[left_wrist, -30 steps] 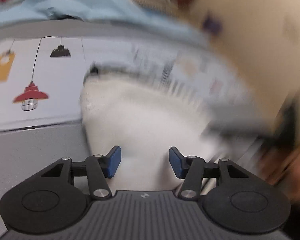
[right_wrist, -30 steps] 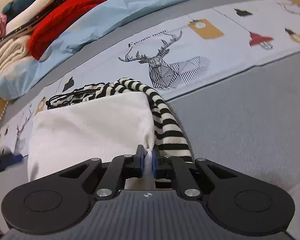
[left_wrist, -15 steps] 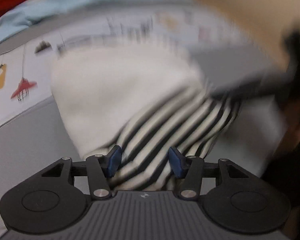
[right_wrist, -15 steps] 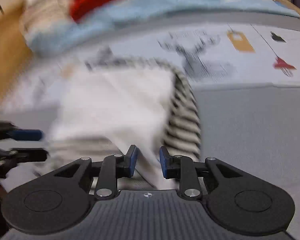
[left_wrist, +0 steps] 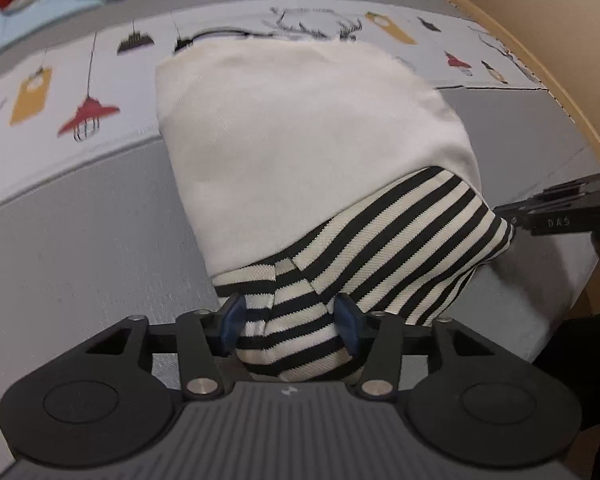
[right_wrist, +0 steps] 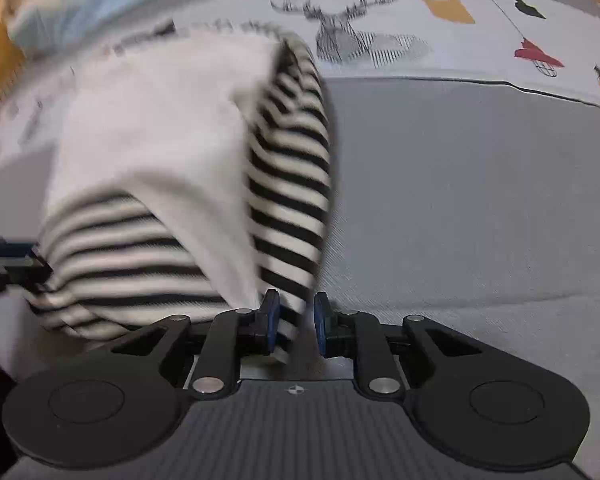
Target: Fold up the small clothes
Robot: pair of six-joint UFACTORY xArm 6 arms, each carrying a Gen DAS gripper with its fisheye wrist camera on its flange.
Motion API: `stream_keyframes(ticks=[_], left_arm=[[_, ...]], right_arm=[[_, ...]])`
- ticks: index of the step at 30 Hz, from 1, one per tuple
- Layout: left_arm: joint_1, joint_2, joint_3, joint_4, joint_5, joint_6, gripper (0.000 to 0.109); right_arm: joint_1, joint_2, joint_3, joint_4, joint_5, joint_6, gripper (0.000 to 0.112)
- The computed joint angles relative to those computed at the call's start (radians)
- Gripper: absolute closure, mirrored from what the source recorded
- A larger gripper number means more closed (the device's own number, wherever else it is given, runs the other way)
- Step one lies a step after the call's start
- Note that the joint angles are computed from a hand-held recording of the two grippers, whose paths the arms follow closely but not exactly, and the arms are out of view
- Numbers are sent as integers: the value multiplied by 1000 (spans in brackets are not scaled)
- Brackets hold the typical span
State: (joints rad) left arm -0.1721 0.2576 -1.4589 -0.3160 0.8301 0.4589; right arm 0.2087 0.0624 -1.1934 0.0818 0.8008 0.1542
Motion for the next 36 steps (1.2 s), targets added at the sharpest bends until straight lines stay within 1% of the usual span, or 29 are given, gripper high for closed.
stream_keyframes(ticks=[1, 3, 4, 5, 6, 7, 8, 10, 11, 13, 14, 18, 19, 20, 21, 23, 24, 25, 28, 29, 32, 36], left_arm=[[0, -14, 14, 10, -9, -19, 51], [1, -74, 63, 37, -33, -68, 50], [-6, -115, 100, 54, -67, -93, 46], [-10, -154, 136, 58, -107, -108, 36], [-17, -198, 182, 52, -163, -121, 23], [-26, -252, 238, 41, -224, -126, 20], [-35, -306, 292, 36, -272, -128, 19], [-54, -395, 366, 65, -317, -175, 19], [-64, -441, 408, 88, -340, -220, 19], [-87, -533, 501, 137, -396, -327, 19], [-99, -577, 542, 171, -411, -385, 18], [-149, -711, 665, 334, -426, -603, 18], [-154, -745, 702, 354, -430, -635, 18], [-159, -773, 736, 370, -427, -662, 14], [-162, -789, 757, 384, -404, -688, 10], [-163, -777, 744, 380, -326, -707, 10], [-162, -765, 733, 368, -310, -705, 10], [-159, -754, 728, 380, -321, -718, 10], [-158, -724, 717, 478, -343, -781, 6], [-160, -717, 714, 488, -335, -792, 6], [-158, -714, 713, 447, -322, -775, 6], [-162, -713, 719, 487, -340, -786, 6]], right_arm=[[3, -6, 2, -26, -3, 19, 93], [5, -48, 30, -65, -49, 88, 92], [7, -84, 53, -93, -88, 129, 87], [9, -112, 71, -122, -116, 158, 82], [13, -152, 94, -170, -148, 203, 71], [18, -188, 119, -218, -180, 250, 64], [24, -231, 150, -264, -213, 296, 62], [39, -309, 202, -319, -254, 356, 59], [52, -349, 230, -345, -268, 388, 56], [83, -426, 289, -430, -293, 476, 45], [103, -460, 314, -490, -297, 538, 44], [178, -579, 405, -685, -307, 735, 40], [207, -598, 416, -717, -276, 775, 40], [231, -616, 424, -718, -250, 787, 40], [251, -631, 437, -723, -242, 800, 40], [285, -637, 440, -725, -207, 798, 40], [303, -635, 438, -727, -184, 792, 40], [315, -628, 434, -729, -170, 780, 40], [343, -604, 415, -732, -143, 768, 40], [348, -597, 411, -730, -137, 769, 40], [348, -576, 403, -700, -128, 770, 40], [352, -558, 404, -651, -126, 754, 40]])
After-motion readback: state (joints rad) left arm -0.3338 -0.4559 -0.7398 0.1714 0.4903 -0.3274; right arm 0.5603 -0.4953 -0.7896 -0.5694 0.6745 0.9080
